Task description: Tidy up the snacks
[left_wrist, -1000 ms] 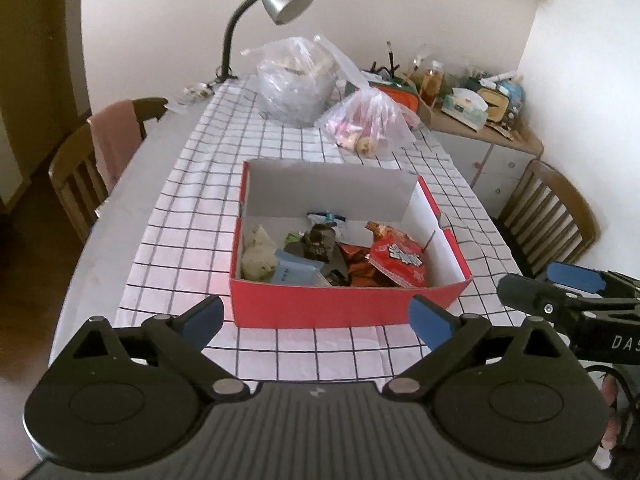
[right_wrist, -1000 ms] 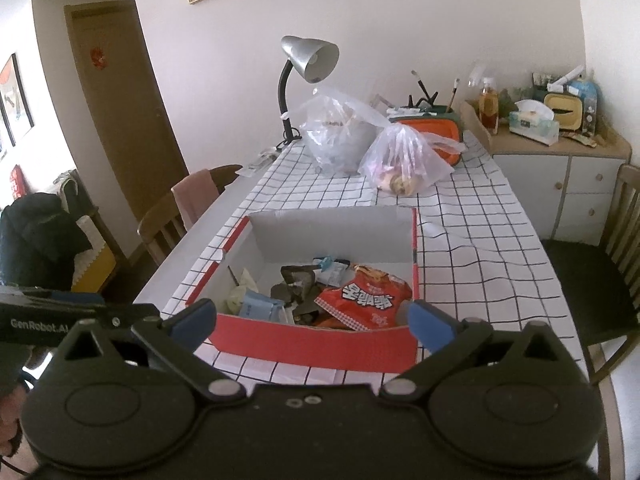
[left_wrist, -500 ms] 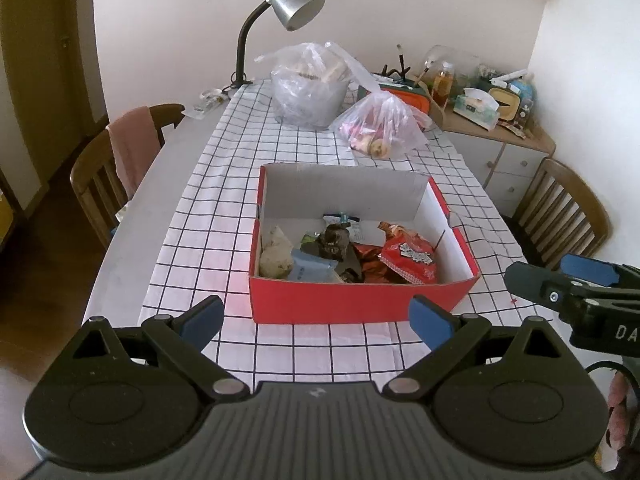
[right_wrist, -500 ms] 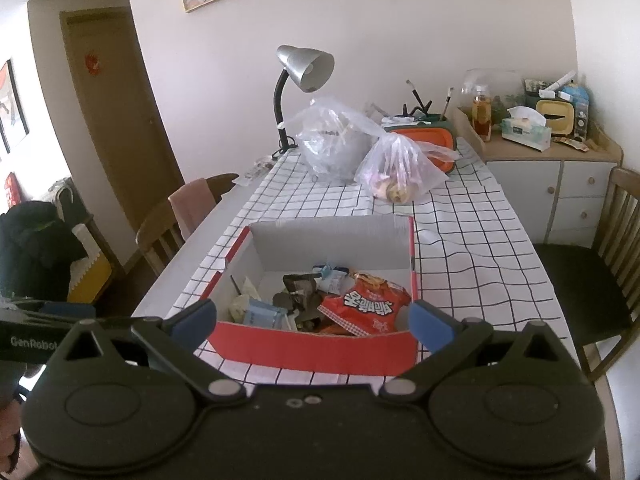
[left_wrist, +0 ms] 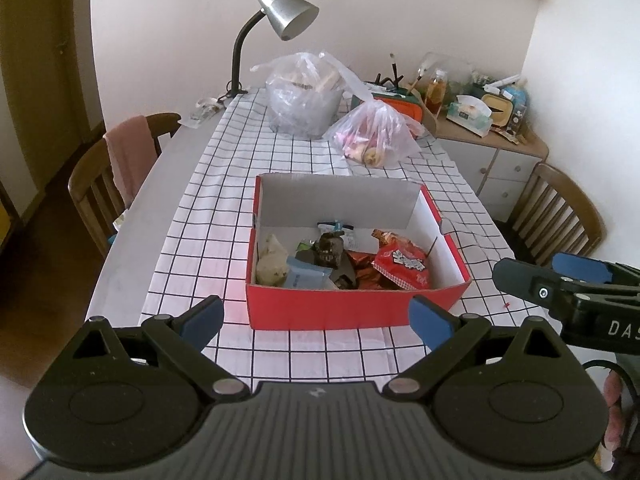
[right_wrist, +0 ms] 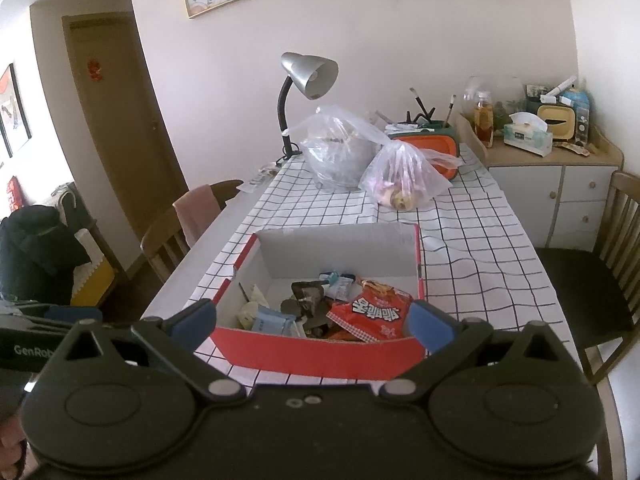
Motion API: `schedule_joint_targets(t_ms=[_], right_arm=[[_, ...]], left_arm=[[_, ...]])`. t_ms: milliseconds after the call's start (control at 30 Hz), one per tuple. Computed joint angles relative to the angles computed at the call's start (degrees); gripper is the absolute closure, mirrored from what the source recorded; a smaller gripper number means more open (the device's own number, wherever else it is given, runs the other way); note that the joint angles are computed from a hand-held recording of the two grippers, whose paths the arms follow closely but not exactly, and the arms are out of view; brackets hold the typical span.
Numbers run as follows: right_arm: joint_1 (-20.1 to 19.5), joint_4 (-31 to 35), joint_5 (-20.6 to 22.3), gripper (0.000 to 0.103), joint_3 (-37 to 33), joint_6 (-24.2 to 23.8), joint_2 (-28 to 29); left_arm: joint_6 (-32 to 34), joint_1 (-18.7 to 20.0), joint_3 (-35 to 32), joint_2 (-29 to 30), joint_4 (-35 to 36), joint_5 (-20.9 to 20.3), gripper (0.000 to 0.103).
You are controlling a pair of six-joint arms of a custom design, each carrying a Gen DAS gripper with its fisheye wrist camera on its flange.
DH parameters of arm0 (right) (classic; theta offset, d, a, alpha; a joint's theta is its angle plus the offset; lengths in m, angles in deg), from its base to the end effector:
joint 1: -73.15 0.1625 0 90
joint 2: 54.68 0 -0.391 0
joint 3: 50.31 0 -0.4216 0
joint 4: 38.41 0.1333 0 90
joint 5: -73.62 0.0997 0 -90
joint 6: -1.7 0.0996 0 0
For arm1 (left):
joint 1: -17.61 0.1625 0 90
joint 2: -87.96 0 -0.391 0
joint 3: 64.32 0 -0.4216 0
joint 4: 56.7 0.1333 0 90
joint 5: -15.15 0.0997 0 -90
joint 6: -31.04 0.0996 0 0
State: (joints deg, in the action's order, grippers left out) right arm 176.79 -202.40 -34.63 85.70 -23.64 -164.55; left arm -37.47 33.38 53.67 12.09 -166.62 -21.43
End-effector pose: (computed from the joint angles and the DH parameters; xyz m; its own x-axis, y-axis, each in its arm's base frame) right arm 0.1895 -0.3477 0.3549 -0.8159 -0.2776 0.5072 -0.5615 0.5901 -0.5801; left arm -0.4021 -0.3352 0.1663 -0.7814 0.0062 -0.6239 0.4474 0.7026 -0.5534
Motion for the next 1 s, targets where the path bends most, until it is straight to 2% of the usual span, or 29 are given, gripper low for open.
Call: schedule_joint_targets(t_ms=[767,1000], right_arm=[[1.2,-0.6,-1.0,0.000,2.4,4.0,-2.6],[3.2,-0.8,-3.1,0.000,3.4,5.0,-4.0]], left_arm=[[2.3,-1.2,0.7,-1.8,0.5,-0.4,0.003],[2.8,-2.4,1.4,-3.1,1.1,-0.4,0.003]])
